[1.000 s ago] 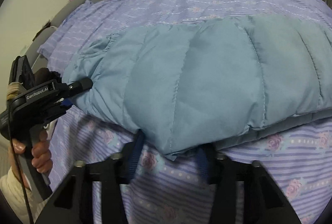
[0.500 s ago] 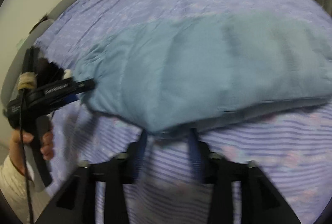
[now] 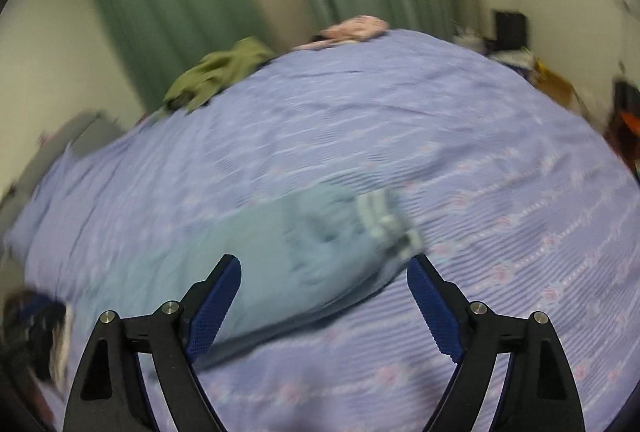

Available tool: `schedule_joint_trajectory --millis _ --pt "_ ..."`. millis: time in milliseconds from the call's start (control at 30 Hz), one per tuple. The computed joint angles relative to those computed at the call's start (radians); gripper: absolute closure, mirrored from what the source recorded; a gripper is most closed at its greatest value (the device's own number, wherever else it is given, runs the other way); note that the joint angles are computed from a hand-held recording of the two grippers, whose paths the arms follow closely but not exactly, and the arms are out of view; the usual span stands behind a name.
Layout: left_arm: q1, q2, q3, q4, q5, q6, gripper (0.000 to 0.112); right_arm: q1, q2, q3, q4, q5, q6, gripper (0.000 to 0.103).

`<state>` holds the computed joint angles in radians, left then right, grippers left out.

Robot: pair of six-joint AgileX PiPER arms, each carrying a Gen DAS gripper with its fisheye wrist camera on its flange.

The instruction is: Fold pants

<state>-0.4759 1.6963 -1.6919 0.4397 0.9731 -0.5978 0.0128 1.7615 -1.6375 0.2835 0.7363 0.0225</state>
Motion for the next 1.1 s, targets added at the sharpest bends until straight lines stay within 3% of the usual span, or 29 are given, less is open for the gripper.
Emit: schedule_joint_trajectory --millis 133,233,433,500,600,667,833,967,1100 --pt "-0.009 0.128 -0.138 -0.075 -0.033 0.068 0.034 -0.079 0.14 -0.117 0.126 0.028 -0.05 0.017" --pt "-0.004 0.233 -0.25 -0.088 -0.02 0.102 0.034 -0.109 0.265 -0.231 0.171 0.099 -0.052 0.019" --pt "0.034 0.383 -0.411 -0.191 0.026 0.158 0.038 -0.104 0.455 -0.445 0.21 0.258 -0.048 0.048" --pt "0.043 0.423 -0.457 -0.228 0.042 0.169 0.041 -0.105 0.464 -0.457 0.213 0.259 -0.072 0.069" --pt "0.037 0.454 -0.48 -0.238 0.052 0.163 0.046 -0.1 0.415 -0.39 0.187 0.189 -0.112 0.073" --pt "0.034 0.473 -0.492 -0.242 0.06 0.163 0.046 -0.091 0.386 -0.357 0.127 0.145 -0.099 0.073" --pt "0.038 0.501 -0.491 -0.261 0.069 0.172 0.046 -0.093 0.395 -0.346 0.091 0.137 -0.073 0.068" --pt "0.043 0.477 -0.436 -0.264 0.038 0.158 0.046 -0.106 0.399 -0.317 0.07 0.12 -0.006 0.031" --pt "0.045 0.468 -0.424 -0.263 0.035 0.158 0.047 -0.152 0.432 -0.3 0.216 0.135 -0.036 0.029"
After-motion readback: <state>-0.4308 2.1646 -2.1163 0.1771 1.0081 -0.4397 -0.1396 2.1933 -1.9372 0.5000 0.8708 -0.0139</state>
